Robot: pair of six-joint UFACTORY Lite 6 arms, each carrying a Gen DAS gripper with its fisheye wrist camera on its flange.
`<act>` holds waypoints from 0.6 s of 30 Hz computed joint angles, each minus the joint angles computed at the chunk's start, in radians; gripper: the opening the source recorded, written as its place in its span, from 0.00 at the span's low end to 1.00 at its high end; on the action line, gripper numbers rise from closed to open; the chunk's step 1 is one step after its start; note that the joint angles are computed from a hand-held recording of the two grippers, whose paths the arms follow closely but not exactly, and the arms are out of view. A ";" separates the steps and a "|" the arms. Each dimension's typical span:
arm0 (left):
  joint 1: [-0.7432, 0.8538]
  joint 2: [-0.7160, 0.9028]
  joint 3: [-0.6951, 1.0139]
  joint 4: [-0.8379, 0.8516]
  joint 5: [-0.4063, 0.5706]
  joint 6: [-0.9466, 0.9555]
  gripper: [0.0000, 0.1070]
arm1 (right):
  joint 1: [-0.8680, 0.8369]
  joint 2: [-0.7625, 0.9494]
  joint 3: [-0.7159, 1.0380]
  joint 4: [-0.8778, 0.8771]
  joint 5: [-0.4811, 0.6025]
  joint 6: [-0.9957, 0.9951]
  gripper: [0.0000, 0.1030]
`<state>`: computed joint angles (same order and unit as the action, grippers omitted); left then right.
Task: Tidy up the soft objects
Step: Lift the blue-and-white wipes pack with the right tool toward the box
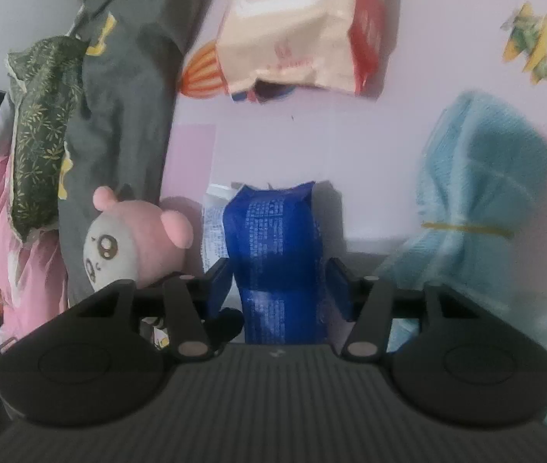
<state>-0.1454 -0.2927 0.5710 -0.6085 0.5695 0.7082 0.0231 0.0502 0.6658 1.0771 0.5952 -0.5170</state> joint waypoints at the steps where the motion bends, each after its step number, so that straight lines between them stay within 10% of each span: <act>1: 0.020 -0.006 -0.003 -0.010 0.016 0.019 0.57 | 0.004 0.032 0.010 0.030 -0.004 -0.024 0.58; 12: 0.081 -0.024 0.010 -0.132 0.163 0.149 0.57 | -0.070 -0.073 -0.052 -0.007 -0.019 -0.072 0.38; 18: -0.122 0.085 0.062 -0.009 0.039 -0.074 0.58 | -0.136 -0.068 -0.059 -0.008 0.009 -0.098 0.38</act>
<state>-0.2669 -0.2075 0.6326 -0.6176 0.6086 0.6339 -0.1125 -0.0182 0.6064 1.0690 0.6039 -0.6151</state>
